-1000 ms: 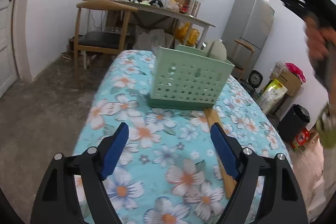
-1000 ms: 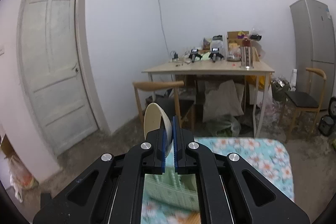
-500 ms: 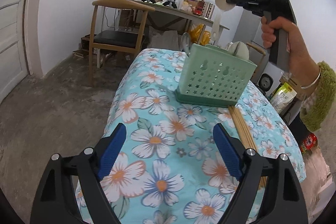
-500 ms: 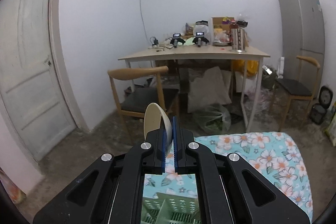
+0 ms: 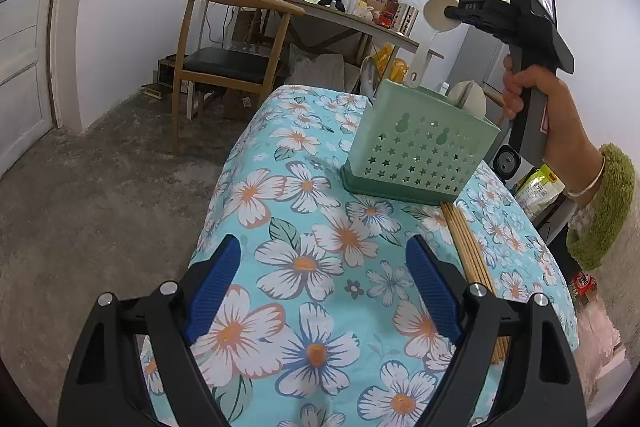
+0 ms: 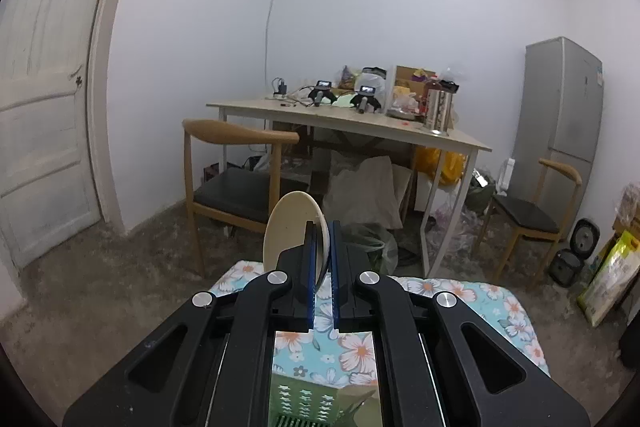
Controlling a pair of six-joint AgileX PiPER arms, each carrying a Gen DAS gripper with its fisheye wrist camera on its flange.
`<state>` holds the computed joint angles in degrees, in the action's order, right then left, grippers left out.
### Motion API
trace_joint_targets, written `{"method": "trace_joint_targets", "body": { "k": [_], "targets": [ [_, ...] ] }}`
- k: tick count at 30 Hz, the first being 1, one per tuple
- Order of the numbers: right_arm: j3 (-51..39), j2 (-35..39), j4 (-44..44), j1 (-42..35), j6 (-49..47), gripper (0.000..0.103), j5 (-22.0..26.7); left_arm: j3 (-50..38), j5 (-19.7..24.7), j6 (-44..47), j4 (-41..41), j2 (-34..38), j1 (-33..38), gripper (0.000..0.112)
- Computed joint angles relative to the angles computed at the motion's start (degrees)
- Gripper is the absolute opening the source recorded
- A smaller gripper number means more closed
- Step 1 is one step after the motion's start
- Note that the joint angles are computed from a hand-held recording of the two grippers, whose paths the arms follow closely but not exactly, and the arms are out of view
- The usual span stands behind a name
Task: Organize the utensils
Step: 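Lower the white ladle into the green holder and open the right tool, then move the right tool to the chopstick bundle and grasp one chopstick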
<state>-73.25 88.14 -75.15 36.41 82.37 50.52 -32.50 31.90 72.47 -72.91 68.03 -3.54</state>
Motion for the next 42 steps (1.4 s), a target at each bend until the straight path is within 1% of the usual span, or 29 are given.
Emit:
{"method": "trace_joint_targets", "body": {
  "k": [6,10,12,15,20,21,23,24,25,28,29,33,34,36,38,39,42],
  "targets": [
    [-1.75,1.78,-0.07,0.38,-0.4,0.004,0.9,0.0,-0.04,0.03,-0.15,0.09,0.02,0.082],
    [-1.17,3.23,-1.92,1.82,-1.1,0.004,2.22,0.07,-0.21,0.03,-0.09,0.11,0.09,0.082],
    [-0.13,3.72,-3.54,3.39,-1.19,0.004,3.67,0.07,-0.01,0.19,-0.33,0.16,0.39,0.082],
    [1.72,3.98,-4.79,5.3,-2.23,0.004,4.61,0.12,-0.02,0.57,-0.75,0.31,0.61,0.082],
    [5.93,2.74,-3.38,8.2,-4.96,0.005,4.6,0.51,0.52,0.87,-0.94,0.2,1.05,0.082],
    [7.16,1.78,-2.56,8.7,-5.03,0.009,4.46,0.55,0.44,0.67,-0.75,0.08,0.91,0.082],
    [9.65,-0.94,-0.57,9.18,-4.52,0.018,3.73,0.61,0.51,0.18,-0.29,-0.21,0.84,0.082],
    [10.64,-2.16,-0.16,9.46,-3.95,0.027,3.54,0.6,0.52,-0.02,-0.07,-0.26,0.8,0.082],
    [11.56,-3.44,0.29,9.59,-3.55,0.031,3.24,0.54,0.36,-0.38,0.18,-0.25,0.52,0.082],
    [14.55,-8.65,2.75,10.68,-2.4,0.034,2.66,0.04,-0.08,-2.12,1.41,-0.05,-0.56,0.082],
    [16.0,-11.4,3.68,11.42,-1.71,0.036,2.55,-0.05,-0.14,-2.54,1.65,-0.13,-0.93,0.082],
    [20.6,-20.65,6.52,15.42,1.72,0.043,4.49,-0.3,-1.4,-4.92,3.28,-0.46,-3.65,0.082],
    [21.98,-23.43,7.36,16.95,3.25,0.045,5.81,-0.51,-1.85,-6.22,4.27,-0.31,-4.83,0.082],
    [24.52,-28.24,9.68,19.23,5.93,0.048,7.37,-1.02,-2.42,-8.71,6.28,0.28,-6.89,0.082],
    [28.32,-34.74,14.06,20.69,9.18,0.049,7.99,-1.46,-2.69,-10.91,8.09,0.9,-8.62,0.082],
    [30.01,-37.14,16.25,20.24,10.15,0.05,6.92,-1.84,-3.38,-13.3,9.94,1.48,-10.38,0.082],
    [37.11,-45.61,26.98,17.16,12.01,0.05,2.3,-2.22,-4.69,-16.67,12.24,2.81,-13.85,0.082]
  ]
}}
